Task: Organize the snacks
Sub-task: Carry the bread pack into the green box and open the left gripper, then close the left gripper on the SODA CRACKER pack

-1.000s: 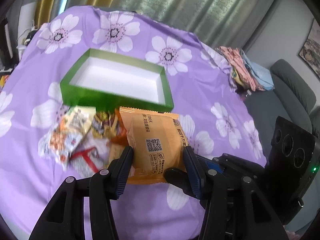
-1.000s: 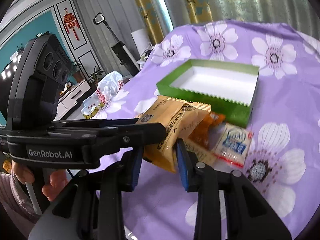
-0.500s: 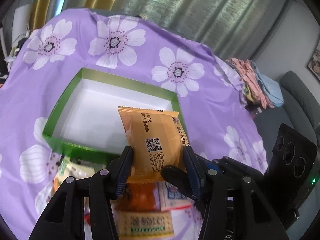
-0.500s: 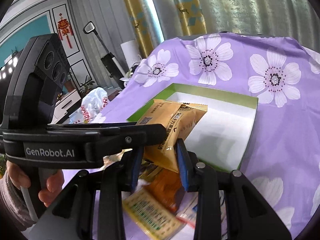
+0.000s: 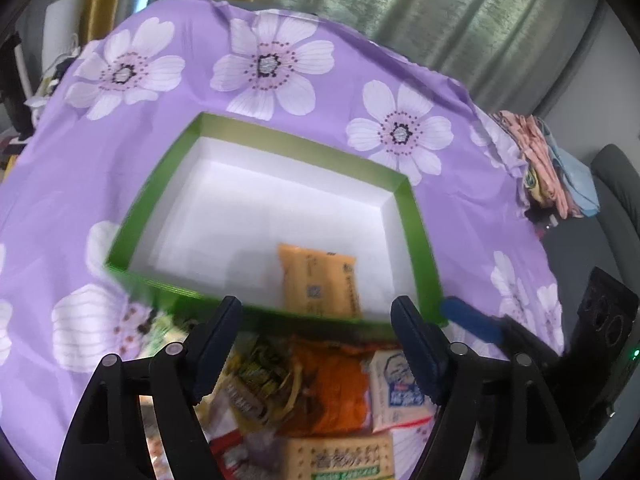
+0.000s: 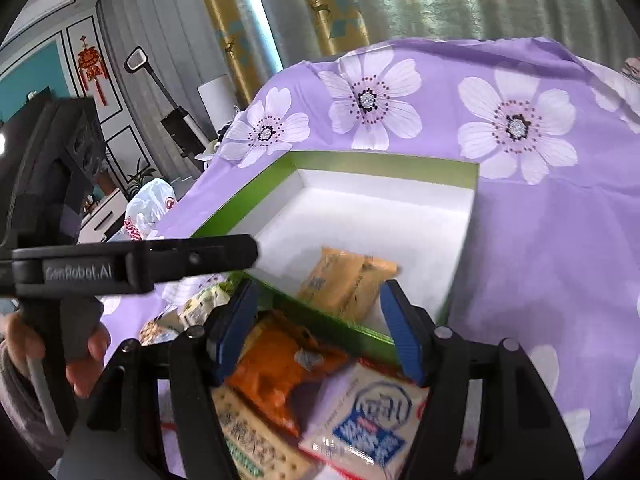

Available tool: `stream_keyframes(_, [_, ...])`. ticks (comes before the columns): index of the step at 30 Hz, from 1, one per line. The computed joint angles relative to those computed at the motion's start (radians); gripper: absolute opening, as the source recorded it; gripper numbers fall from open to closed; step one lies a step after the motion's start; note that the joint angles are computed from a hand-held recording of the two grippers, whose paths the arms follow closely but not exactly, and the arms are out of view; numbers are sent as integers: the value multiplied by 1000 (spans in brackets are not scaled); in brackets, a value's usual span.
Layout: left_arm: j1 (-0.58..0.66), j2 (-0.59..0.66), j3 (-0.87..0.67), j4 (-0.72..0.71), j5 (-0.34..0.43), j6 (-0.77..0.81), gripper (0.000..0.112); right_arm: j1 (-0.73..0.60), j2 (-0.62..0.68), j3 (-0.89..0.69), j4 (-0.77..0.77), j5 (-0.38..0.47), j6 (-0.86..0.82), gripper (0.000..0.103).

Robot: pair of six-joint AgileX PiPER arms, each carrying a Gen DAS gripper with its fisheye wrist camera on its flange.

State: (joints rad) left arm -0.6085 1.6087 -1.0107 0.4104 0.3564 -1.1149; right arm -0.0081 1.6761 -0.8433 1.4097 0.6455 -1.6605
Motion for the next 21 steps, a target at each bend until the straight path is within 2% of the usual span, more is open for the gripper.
stream_keyframes(4, [-18, -56, 71, -9, -5, -18, 78, -57, -53, 60, -31, 46, 4, 67])
stream_keyframes(12, [-104, -142, 183, 139, 30, -223, 78, -118, -157, 192, -95, 79, -5, 68])
stream_keyframes(21, [-204, -161, 268, 240, 37, -396, 78, -159, -218, 294, -145, 104, -12, 68])
